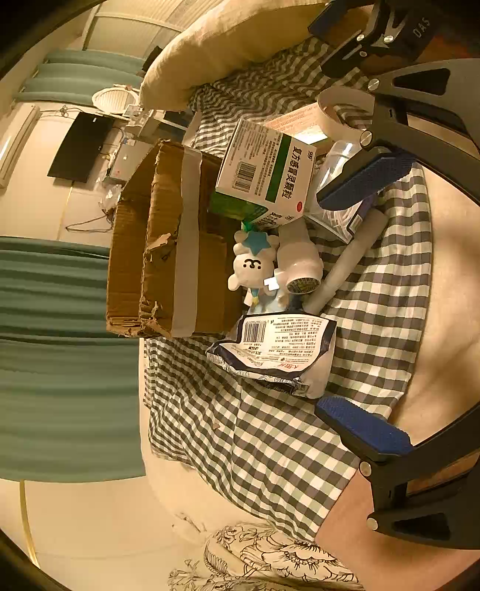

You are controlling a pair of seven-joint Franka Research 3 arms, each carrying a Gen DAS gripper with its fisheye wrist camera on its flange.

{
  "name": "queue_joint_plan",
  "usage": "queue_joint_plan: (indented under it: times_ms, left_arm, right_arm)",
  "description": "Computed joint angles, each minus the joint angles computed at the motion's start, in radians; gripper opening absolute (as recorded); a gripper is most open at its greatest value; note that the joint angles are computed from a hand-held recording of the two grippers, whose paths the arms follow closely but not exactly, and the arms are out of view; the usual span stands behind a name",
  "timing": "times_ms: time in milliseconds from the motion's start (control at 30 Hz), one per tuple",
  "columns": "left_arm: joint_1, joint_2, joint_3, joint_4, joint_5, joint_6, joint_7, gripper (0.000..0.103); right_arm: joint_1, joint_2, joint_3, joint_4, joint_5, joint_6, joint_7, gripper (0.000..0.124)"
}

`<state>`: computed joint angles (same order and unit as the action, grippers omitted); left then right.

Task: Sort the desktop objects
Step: 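Grasp the green-and-white medicine box with the right tool while the left tool grasps the floral bag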

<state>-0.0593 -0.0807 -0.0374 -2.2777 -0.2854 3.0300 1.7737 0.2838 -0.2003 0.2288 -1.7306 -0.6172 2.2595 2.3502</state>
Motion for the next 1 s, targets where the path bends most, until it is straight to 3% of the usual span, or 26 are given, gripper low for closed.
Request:
queue_joint_plan:
  times_ms: [700,1000]
  left_arm:
    - [0.009,0.036,-0.018,0.027,-0.107,-0.023,0.099,0.103]
    - [0.058,0.063,-0.033,0.044,0.013,0.018,-0.013,0.103]
  right_arm:
    - [0.000,0.008,-0.009,-0.010,0.061,0.082,-0.056,0.103]
    - [0.020,0.049,-0.021,0.020,0.118,0.135,-0.073,0.103]
